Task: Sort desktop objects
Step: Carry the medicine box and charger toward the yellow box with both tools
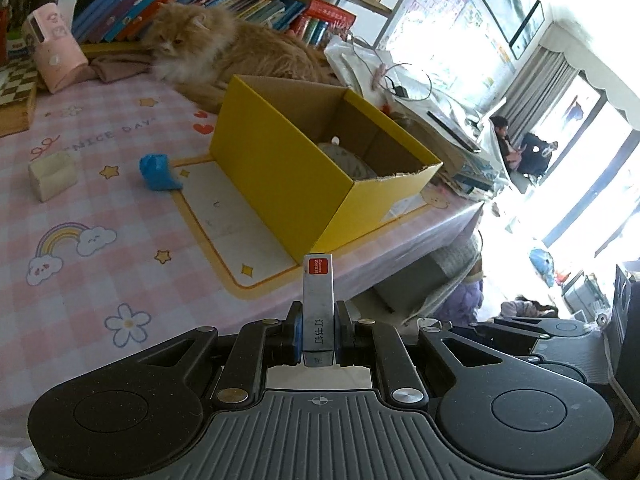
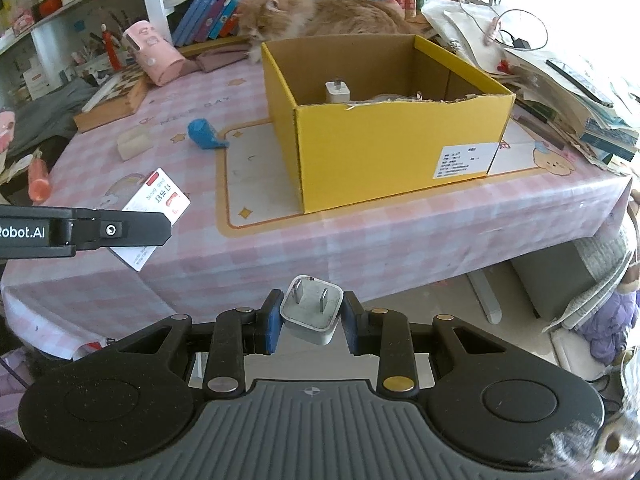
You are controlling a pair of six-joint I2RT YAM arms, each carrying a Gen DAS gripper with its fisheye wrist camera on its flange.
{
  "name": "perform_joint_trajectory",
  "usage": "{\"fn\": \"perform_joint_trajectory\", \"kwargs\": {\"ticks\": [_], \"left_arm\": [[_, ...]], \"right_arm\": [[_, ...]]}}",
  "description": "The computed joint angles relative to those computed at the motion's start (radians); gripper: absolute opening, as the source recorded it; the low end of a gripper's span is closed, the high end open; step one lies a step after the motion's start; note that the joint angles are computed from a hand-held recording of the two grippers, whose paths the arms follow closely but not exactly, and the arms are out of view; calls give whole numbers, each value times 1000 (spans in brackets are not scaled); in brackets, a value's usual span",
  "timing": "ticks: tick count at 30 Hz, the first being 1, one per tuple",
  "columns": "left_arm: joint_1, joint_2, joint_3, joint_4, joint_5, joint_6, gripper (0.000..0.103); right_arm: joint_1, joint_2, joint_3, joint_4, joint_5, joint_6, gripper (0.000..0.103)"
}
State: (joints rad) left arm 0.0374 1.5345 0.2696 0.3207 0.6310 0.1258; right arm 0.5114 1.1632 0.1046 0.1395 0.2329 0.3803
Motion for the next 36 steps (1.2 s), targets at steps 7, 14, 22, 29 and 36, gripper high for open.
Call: {"fn": "perform_joint_trajectory", "kwargs": {"ticks": [7, 14, 22, 29, 36], "left_arm": [[-101, 12, 14, 53, -96, -91, 13], [-213, 30, 50, 86, -198, -174, 13], [-365, 100, 138, 111, -303, -242, 13], [-482, 186, 237, 138, -380, -268, 13], [-537, 224, 305, 189, -437, -312, 13]], "right_arm": [[-167, 82, 19, 93, -143, -163, 28], [-360, 163, 60, 142, -300, -314, 28], [-576, 268, 136, 156, -452, -475, 28], [-737, 373, 230, 145, -557, -598, 28], [-845, 427, 301, 159, -622, -675, 28]]}}
